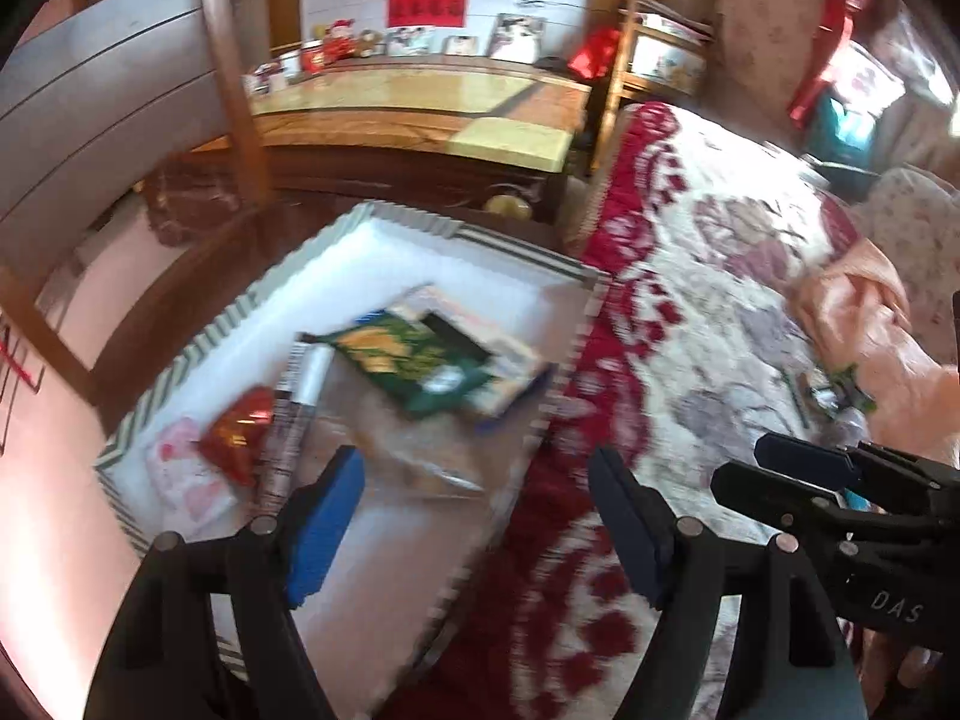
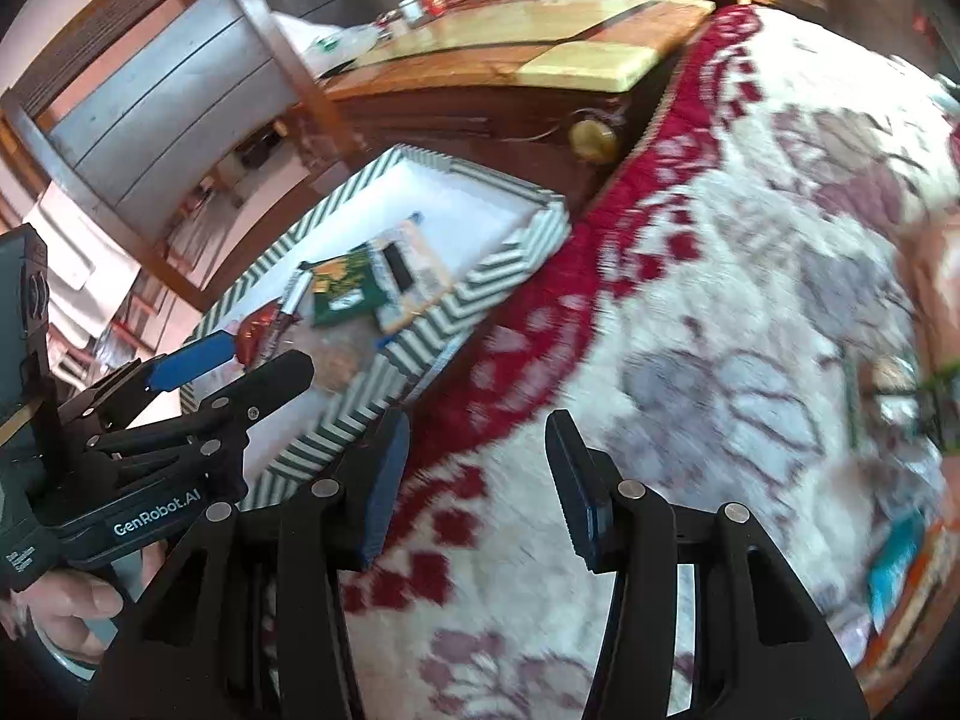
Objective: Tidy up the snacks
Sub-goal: 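Move both grippers back to the snack pile on the blanket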
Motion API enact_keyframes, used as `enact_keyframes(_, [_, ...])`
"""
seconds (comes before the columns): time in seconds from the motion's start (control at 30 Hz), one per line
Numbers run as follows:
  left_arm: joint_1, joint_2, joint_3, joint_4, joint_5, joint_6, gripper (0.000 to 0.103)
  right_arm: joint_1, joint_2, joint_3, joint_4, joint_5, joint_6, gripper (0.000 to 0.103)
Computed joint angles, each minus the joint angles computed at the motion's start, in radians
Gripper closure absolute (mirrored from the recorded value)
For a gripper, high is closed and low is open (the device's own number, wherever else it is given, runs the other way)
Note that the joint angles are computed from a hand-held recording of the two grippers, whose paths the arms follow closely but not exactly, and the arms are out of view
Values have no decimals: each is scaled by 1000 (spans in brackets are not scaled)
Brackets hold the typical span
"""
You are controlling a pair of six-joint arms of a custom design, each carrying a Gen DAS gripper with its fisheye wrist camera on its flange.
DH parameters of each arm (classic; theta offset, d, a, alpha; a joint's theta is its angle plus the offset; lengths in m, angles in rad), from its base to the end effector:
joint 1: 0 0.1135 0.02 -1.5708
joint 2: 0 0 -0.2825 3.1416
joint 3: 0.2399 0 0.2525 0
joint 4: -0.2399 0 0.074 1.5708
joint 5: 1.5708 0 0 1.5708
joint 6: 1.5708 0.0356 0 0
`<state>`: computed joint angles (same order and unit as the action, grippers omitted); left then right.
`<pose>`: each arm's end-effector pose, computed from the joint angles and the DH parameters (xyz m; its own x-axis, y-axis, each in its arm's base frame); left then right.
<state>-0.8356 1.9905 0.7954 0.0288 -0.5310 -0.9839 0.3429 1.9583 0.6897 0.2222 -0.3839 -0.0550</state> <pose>0.2294 -0.2268 0.0691 -0.7627 -0.2271 -0.6056 -0.2333 0.9699 -0.0699 0.2880 0.1170 0.0661 -0.7872 -0.3351 -0.5178 -0.5324 0.7930 0.2962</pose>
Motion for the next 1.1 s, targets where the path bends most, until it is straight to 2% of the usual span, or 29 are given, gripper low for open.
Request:
enact_keyframes(0.2, [-73,65,131,-52,9,20,24,-130,-74,-112,41,5,-67,56])
enact_keyframes(0.7, [-163,256,433,-160,84,91,24,-476,-118,-220,-1,-7,-311,56])
enact_keyframes(0.9, [-180,336,553,-203,135,119,24,-635,-115,-203,-51,-23,-389,56])
enact_keyframes(1.1, [-194,408,675,-249,179,156,24,-729,-89,-148,-93,-22,-393,56])
